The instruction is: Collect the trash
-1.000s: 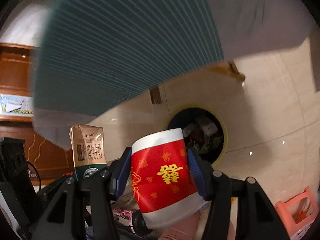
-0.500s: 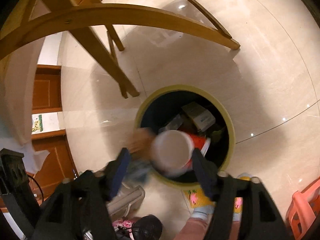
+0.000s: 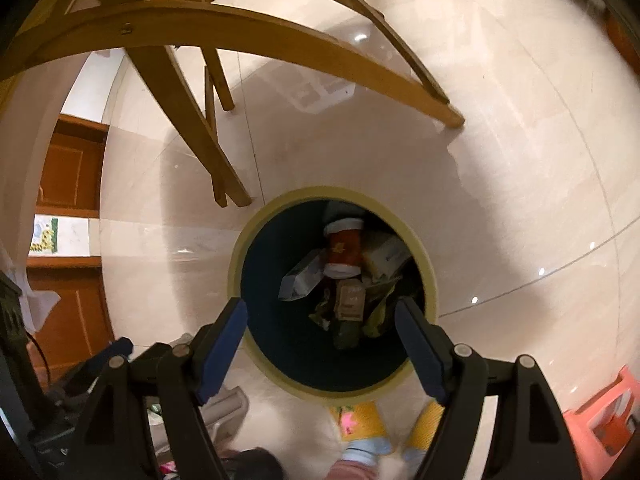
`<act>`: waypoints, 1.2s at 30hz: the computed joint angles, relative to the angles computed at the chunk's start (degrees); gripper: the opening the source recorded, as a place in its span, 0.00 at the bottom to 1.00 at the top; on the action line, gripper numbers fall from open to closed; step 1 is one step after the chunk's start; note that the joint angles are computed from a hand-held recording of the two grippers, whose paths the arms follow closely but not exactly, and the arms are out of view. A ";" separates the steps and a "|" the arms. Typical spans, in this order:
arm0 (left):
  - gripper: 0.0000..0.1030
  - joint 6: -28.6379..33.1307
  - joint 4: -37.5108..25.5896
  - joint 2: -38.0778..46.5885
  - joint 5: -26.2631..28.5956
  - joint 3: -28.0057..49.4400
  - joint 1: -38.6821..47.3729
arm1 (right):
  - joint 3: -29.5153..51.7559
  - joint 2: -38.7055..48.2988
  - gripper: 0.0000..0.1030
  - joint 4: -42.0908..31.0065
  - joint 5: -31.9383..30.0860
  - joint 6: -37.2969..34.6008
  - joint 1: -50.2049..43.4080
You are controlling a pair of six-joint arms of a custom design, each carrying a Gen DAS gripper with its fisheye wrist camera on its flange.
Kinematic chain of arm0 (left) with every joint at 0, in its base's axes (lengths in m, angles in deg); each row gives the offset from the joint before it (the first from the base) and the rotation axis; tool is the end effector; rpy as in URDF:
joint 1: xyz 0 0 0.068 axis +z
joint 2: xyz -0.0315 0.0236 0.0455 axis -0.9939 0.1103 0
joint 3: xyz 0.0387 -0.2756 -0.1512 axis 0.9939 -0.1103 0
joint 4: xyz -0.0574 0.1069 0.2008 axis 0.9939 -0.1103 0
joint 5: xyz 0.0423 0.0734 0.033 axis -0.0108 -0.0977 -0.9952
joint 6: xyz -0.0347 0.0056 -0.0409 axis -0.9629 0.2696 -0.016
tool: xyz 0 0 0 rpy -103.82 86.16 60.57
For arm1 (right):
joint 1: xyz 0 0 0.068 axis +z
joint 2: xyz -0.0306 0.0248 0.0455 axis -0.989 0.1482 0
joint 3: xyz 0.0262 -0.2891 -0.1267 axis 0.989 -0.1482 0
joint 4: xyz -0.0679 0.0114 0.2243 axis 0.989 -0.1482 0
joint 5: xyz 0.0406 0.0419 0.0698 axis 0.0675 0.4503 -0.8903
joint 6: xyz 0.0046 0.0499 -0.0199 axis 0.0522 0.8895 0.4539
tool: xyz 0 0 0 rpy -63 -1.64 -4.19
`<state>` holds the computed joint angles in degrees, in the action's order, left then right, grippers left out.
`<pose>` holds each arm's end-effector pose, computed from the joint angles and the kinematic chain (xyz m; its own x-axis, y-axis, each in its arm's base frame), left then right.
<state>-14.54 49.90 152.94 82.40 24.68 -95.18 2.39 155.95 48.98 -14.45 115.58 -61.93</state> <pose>0.2923 -0.0607 0.0591 -0.9733 -0.2140 -0.0833 -0.2085 0.9755 -0.0701 0.3241 0.1275 0.0376 -0.9946 0.0880 -0.0544 0.0607 0.9224 0.3815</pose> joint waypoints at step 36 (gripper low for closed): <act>0.95 -5.17 -56.44 -29.47 -6.76 37.15 -4.74 | 25.59 -33.28 0.75 -46.43 5.43 -10.65 -1.35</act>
